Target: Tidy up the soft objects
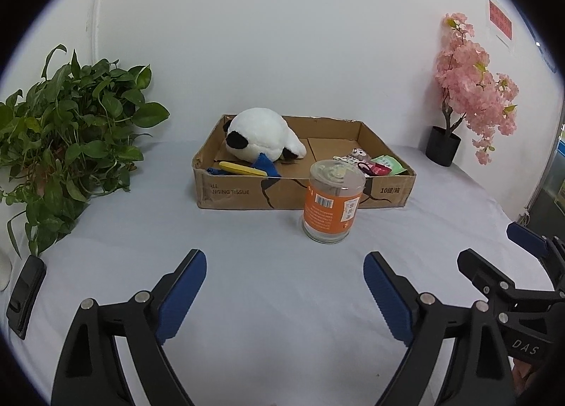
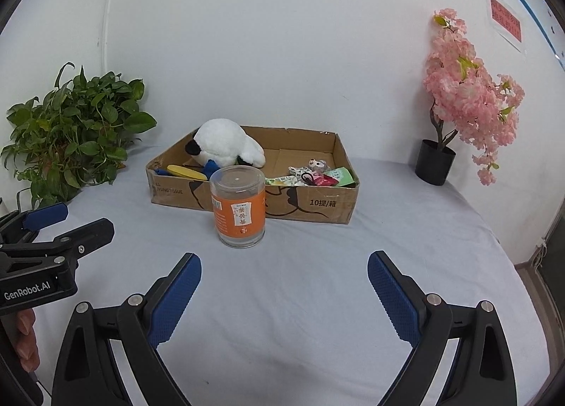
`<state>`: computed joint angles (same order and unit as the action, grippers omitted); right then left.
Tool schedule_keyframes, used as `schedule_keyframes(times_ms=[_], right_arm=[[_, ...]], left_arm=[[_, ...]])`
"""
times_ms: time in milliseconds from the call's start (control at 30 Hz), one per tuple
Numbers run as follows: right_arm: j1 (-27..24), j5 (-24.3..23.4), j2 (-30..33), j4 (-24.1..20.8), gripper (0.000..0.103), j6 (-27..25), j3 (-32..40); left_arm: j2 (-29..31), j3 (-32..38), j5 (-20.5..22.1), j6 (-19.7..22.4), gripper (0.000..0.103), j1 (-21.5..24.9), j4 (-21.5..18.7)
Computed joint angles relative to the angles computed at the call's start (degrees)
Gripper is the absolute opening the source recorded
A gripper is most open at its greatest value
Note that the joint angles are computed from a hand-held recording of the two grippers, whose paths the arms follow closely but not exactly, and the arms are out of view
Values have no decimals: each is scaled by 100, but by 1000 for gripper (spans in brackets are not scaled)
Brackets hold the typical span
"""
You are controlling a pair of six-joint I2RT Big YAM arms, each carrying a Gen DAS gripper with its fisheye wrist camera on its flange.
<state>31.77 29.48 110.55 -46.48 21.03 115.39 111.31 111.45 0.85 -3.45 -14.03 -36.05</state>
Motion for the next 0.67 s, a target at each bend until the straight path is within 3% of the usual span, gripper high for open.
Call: schedule_keyframes(times_ms=[133,333,433,667], right_arm=[[-34,-234,-9,46,96,65,-79],[-15,102,135,3,96,29,44],[-16,147,185,112,103,-69,44],[-40,112,348,304,103,-147,80]], left_arm=[[4,-74,-243,-37,91,-21,96],[51,-52,-577,98,91,-74,222],[126,39,-622,112,91,-80,180],[206,-18,-790,111,92,-73,452]])
